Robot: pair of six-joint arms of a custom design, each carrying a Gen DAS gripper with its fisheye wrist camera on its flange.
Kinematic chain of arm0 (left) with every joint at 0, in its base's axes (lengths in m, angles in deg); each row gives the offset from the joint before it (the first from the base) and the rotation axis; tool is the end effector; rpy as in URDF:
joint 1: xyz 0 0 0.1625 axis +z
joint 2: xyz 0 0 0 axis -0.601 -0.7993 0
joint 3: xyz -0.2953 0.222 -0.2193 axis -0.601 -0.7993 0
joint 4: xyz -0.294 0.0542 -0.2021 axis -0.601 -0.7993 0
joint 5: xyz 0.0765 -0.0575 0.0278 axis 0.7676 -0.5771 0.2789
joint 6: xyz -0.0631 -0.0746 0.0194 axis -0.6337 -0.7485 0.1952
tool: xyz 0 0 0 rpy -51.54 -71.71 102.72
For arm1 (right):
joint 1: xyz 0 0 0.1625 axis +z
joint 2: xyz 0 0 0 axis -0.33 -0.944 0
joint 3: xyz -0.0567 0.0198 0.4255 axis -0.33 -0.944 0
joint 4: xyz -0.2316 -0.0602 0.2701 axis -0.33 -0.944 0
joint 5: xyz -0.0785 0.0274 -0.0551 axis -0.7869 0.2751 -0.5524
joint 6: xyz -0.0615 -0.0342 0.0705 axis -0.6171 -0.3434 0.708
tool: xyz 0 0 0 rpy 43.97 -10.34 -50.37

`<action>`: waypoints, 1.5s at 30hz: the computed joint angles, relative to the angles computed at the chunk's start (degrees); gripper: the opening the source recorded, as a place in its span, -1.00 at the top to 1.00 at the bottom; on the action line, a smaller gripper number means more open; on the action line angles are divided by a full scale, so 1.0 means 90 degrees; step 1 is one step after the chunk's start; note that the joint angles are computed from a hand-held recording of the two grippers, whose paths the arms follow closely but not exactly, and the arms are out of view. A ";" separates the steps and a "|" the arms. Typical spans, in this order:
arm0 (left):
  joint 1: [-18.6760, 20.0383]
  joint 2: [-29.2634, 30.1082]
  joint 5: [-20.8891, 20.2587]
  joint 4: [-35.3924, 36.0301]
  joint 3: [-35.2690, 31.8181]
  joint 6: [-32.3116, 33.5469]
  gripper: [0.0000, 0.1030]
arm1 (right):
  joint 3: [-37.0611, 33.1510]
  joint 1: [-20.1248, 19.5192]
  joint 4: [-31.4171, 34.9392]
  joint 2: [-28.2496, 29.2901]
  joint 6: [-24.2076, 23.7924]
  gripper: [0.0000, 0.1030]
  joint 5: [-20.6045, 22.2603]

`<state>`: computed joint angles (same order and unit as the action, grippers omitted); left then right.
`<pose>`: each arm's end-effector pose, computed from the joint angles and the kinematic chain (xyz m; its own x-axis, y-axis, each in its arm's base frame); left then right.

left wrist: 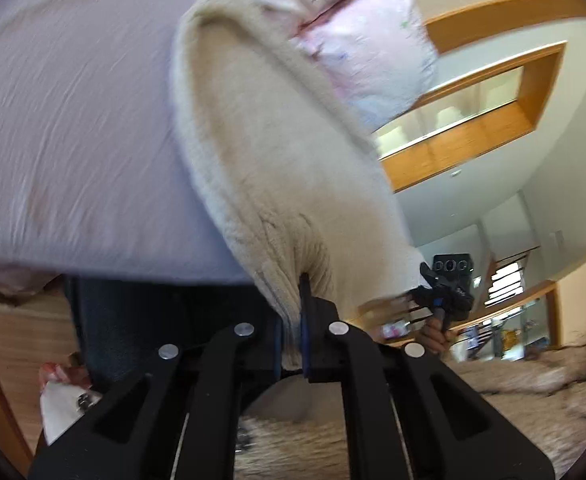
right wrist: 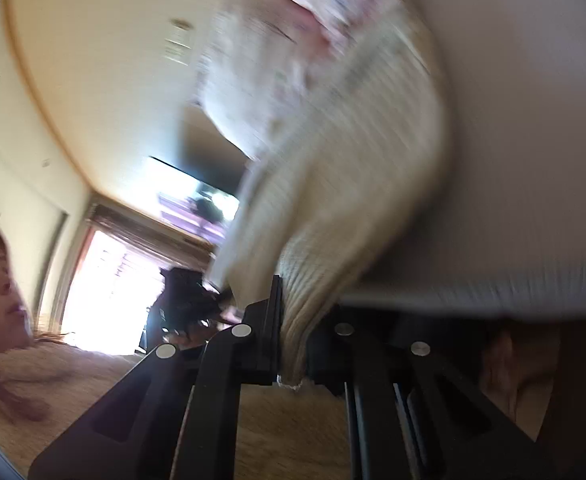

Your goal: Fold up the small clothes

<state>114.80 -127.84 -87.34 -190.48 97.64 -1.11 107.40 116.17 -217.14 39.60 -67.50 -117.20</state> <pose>0.0287 -0.4265 0.5005 -0.9607 0.2227 0.1658 0.1394 0.9032 -0.4059 0.2347 -0.4037 0.1082 -0.7658 -0.5910 -0.2534 -0.2939 0.6722 -0.6796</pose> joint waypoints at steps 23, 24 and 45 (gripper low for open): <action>0.0056 0.3433 0.2014 -0.0052 -0.4628 -0.0312 -0.36 | -0.5305 0.1313 0.1937 0.0739 0.1872 -0.88 -0.3937; 0.0092 0.3459 0.1929 0.0083 -0.4655 -0.0343 -0.36 | -0.5132 0.1248 0.1910 0.0666 0.1910 -0.88 -0.3820; -0.1117 0.5349 -0.1326 -0.0552 -0.5361 -0.1074 0.42 | -0.3863 0.1006 0.0556 -0.0002 0.1351 -0.88 -0.3348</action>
<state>104.75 -79.70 -99.27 -195.45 49.39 -10.77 72.63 125.23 -212.13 39.58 -55.34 -147.34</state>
